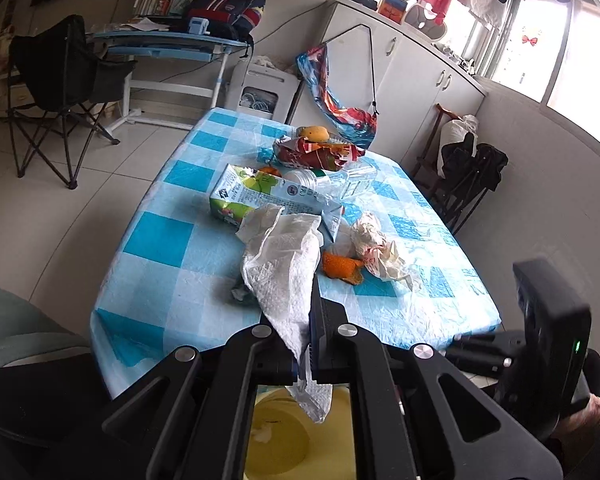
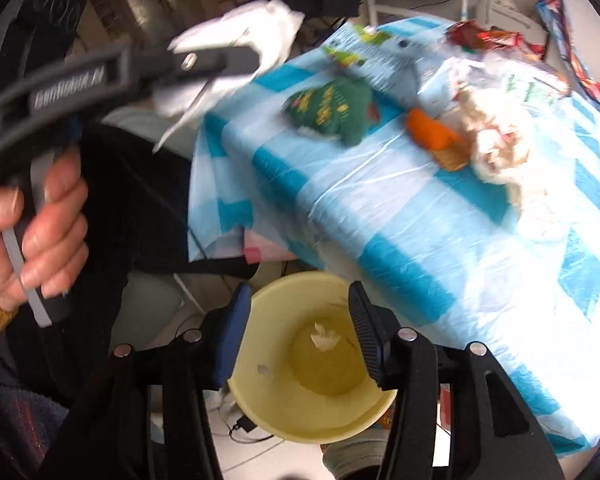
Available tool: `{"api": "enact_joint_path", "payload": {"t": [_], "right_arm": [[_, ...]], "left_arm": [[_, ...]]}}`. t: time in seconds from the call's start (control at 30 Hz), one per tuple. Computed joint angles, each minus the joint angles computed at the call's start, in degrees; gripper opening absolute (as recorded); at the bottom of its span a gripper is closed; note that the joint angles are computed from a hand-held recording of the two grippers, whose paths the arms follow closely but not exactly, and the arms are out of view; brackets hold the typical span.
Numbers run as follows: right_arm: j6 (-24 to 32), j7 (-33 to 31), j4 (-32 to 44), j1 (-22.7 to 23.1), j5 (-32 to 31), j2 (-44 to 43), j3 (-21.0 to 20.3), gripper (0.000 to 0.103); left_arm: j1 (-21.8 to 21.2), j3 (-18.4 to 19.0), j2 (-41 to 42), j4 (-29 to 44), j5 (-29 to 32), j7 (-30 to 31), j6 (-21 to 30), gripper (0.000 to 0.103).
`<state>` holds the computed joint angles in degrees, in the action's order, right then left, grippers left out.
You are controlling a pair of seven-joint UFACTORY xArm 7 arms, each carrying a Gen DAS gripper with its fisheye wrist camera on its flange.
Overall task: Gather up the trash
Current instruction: 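Carry both tissues over the yellow bucket and open both tools to drop them, then grasp the green knitted toy with the left tool while the right tool grasps an orange peel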
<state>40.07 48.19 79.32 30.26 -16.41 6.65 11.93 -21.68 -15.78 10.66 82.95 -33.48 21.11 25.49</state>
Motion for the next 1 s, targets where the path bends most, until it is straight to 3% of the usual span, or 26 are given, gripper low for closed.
{"api": "enact_joint_path", "payload": {"t": [0.2,0.37,0.5,0.6,0.67,0.73,0.9,1.0], "right_arm": [[-6.35,25.55,-9.80,-3.06,-14.54,-9.12,-0.69,0.058],[-8.65,36.46,-13.36,-7.54,-21.77,-12.49,2.01,0.059],[-8.14,37.00,-12.54,-9.17,-22.65,-13.12,3.12,0.060],[-7.98,37.06,-12.33,-9.54,-22.76,-12.83,3.42,0.061],[-8.19,37.43,-13.27,-9.69,-22.73,-13.50,3.49,0.061],[-8.56,37.72,-14.00,-10.09,-22.59,-14.06,3.61,0.061],[-9.22,38.43,-15.00,-11.05,-22.51,-14.71,4.13,0.061],[-9.86,38.80,-15.27,-11.33,-22.72,-14.77,4.41,0.061]], "left_arm": [[-0.70,-1.25,-1.23,-1.16,-1.64,6.98,5.35,0.004],[-2.75,-1.06,-1.55,-1.43,1.25,10.43,10.66,0.004],[-3.96,-1.08,-0.80,-0.21,3.93,13.49,19.74,0.005],[-5.64,-1.06,-0.88,-0.67,8.04,15.30,23.62,0.018],[-6.60,-0.94,-1.85,-2.19,9.98,15.87,22.72,0.039],[-6.95,-0.73,-2.59,-3.23,10.23,16.01,21.31,0.046],[-6.15,0.46,-1.89,-1.50,9.17,13.08,18.75,0.048],[-5.73,0.95,-1.84,-1.55,9.10,9.23,14.08,0.048]]}}
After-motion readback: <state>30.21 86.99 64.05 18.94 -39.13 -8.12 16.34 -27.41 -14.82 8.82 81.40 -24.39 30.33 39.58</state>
